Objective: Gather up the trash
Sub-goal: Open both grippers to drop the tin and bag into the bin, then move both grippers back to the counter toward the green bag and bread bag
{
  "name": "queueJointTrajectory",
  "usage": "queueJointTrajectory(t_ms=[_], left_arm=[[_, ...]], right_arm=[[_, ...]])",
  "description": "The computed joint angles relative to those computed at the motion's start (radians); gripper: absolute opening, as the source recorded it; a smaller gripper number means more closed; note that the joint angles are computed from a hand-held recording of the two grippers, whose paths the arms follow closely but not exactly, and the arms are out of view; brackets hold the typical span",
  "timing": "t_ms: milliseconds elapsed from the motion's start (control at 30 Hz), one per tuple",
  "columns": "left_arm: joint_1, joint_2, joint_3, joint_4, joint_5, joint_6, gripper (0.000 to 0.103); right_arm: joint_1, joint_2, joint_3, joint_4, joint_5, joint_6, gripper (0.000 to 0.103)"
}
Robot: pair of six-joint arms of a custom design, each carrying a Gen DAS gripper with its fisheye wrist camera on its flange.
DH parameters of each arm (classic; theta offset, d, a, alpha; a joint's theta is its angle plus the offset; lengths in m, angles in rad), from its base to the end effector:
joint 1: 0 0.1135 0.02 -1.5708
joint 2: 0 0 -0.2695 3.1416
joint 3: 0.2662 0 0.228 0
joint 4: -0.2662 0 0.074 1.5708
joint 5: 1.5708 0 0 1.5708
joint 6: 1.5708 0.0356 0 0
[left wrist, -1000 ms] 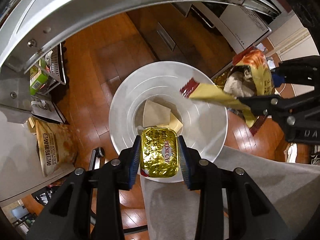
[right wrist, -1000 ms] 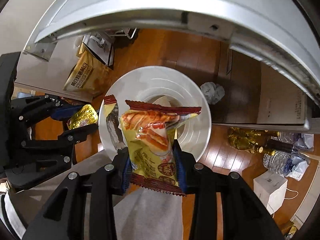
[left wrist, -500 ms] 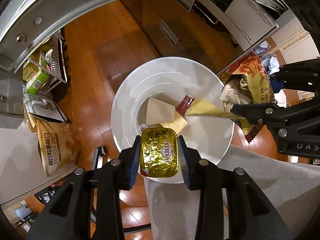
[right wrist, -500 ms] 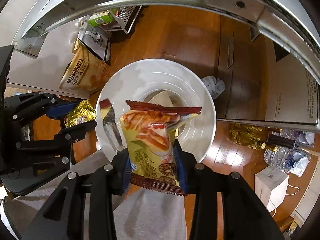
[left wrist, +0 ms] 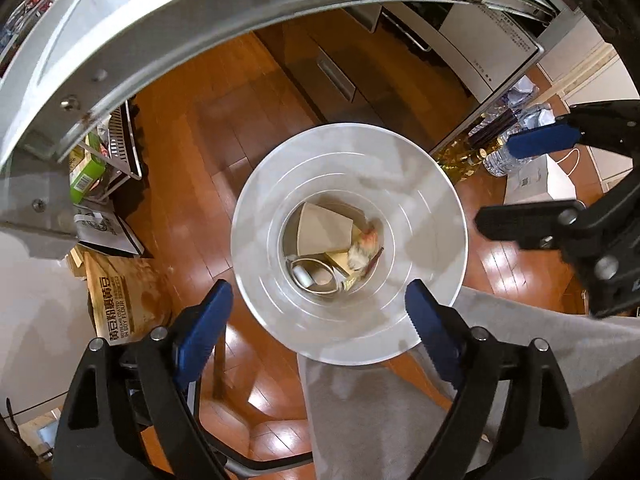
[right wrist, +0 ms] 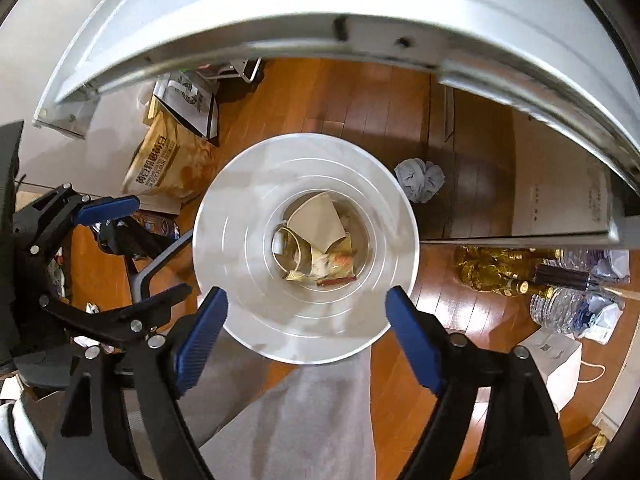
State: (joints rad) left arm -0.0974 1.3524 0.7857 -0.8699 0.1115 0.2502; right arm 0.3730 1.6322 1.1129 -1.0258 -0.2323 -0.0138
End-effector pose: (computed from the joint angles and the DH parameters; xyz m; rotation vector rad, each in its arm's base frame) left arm 0.1927 -0.0228 0.2007 0.5291 2.9486 -0.1513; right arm 0.2392 0.1024 0.2168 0.6011 -3.0453 -0.3635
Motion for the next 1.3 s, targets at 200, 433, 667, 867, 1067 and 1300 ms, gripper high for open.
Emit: queueJointTrajectory(t_ms=[200, 433, 667, 867, 1067, 1300], left_arm=[[0.076, -0.093, 0.066, -0.117, 0.040, 0.041, 0.089], [0.095, -0.186, 0.282, -0.238, 0.069, -0.001, 0.089], [0.131, -0.144, 0.525, -0.201, 0.020, -0.098, 0.101], [0.219, -0.032, 0.645, -0.119, 0.040, -0.181, 0.101], [0.269, 0.060, 0.719, -0.141, 0.075, -0.190, 0.101], [0.384, 0.084, 0.719, -0.185, 0.240, -0.203, 0.101]], right_arm=[[-0.054, -0.093, 0.067, -0.110, -0.026, -0.057, 0.085], [-0.114, -0.194, 0.298, -0.264, -0.115, -0.063, 0.090], [-0.103, -0.246, 0.479, -0.112, 0.002, 0.015, 0.099], [-0.081, -0.136, 0.586, -0.022, 0.129, -0.040, 0.099], [-0.076, -0.009, 0.655, -0.018, 0.049, -0.036, 0.099], [0.027, 0.230, 0.800, -0.069, 0.032, -0.299, 0.099]])
